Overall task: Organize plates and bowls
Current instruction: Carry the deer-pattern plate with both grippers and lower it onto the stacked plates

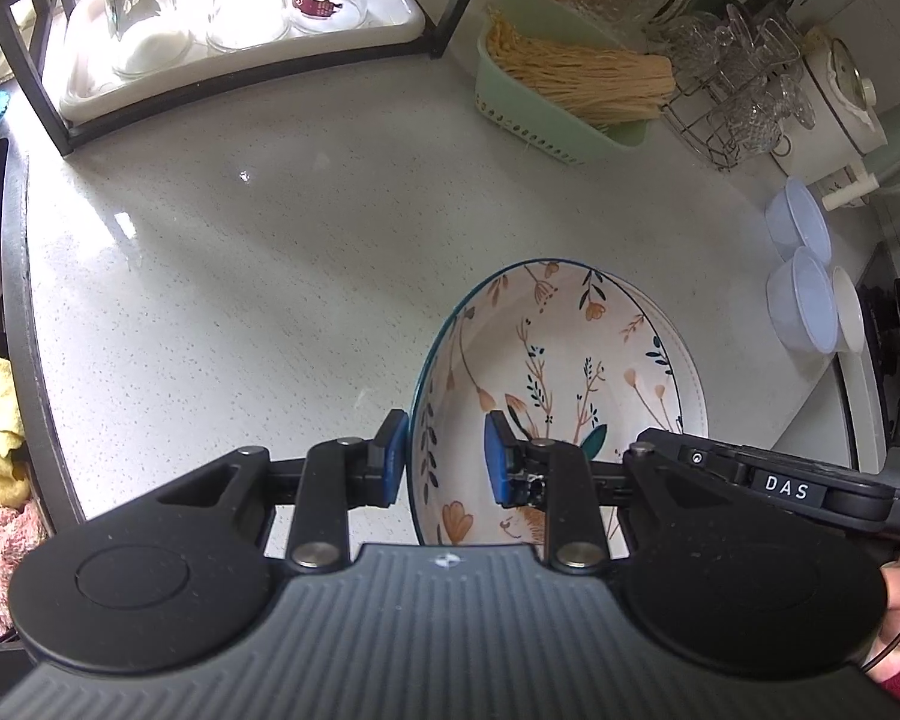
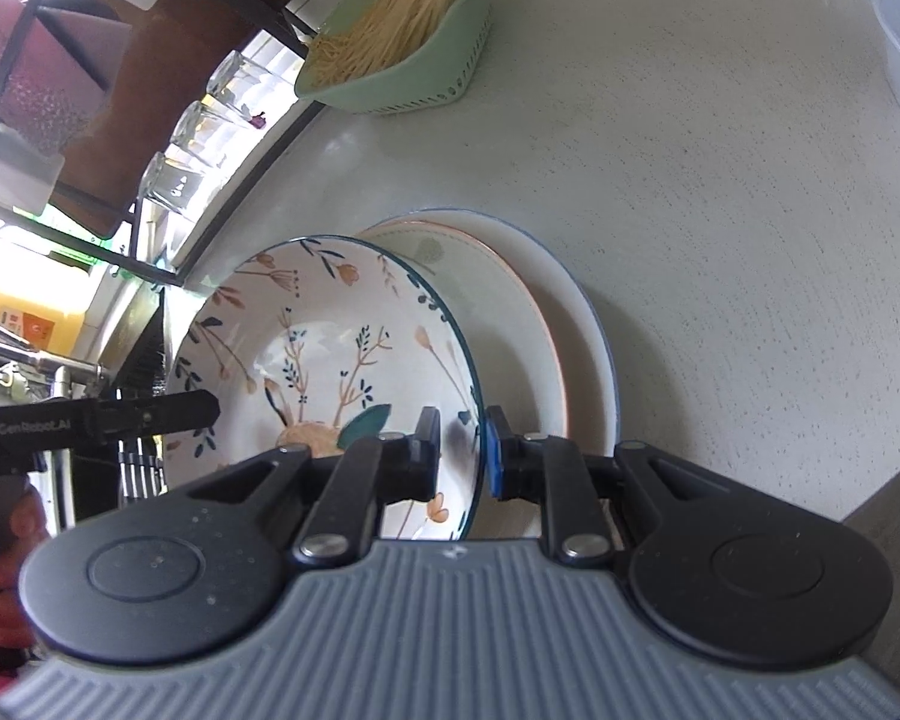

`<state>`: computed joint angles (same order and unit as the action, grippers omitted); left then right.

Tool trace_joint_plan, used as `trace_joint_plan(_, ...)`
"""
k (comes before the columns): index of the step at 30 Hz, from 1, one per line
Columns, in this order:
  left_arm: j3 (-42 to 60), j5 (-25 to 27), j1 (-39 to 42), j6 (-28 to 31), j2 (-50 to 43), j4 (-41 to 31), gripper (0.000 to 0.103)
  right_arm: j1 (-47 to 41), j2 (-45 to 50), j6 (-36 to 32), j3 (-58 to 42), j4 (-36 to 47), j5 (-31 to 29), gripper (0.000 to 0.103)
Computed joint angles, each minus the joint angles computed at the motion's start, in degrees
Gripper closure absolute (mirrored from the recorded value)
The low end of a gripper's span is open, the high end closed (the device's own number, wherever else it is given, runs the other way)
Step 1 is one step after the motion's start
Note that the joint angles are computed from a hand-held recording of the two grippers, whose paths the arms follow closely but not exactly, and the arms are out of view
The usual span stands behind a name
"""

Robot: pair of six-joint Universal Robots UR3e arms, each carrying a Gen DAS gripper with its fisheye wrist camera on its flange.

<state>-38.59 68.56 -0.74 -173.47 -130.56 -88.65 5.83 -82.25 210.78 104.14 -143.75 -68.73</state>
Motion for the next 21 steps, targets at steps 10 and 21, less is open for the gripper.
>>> trace_joint_plan(10, 8.06, 1.96, -1.53, -0.38, -4.68, -4.47, 0.073, 0.93, 0.76, -1.36, -1.01, 0.36, -3.06, 0.084)
trace_joint_plan(21, 24.12, 4.79, -3.2, -4.62, -13.06, -15.14, 0.073, 3.94, 3.1, -5.48, -7.29, 4.38, -9.4, 0.083)
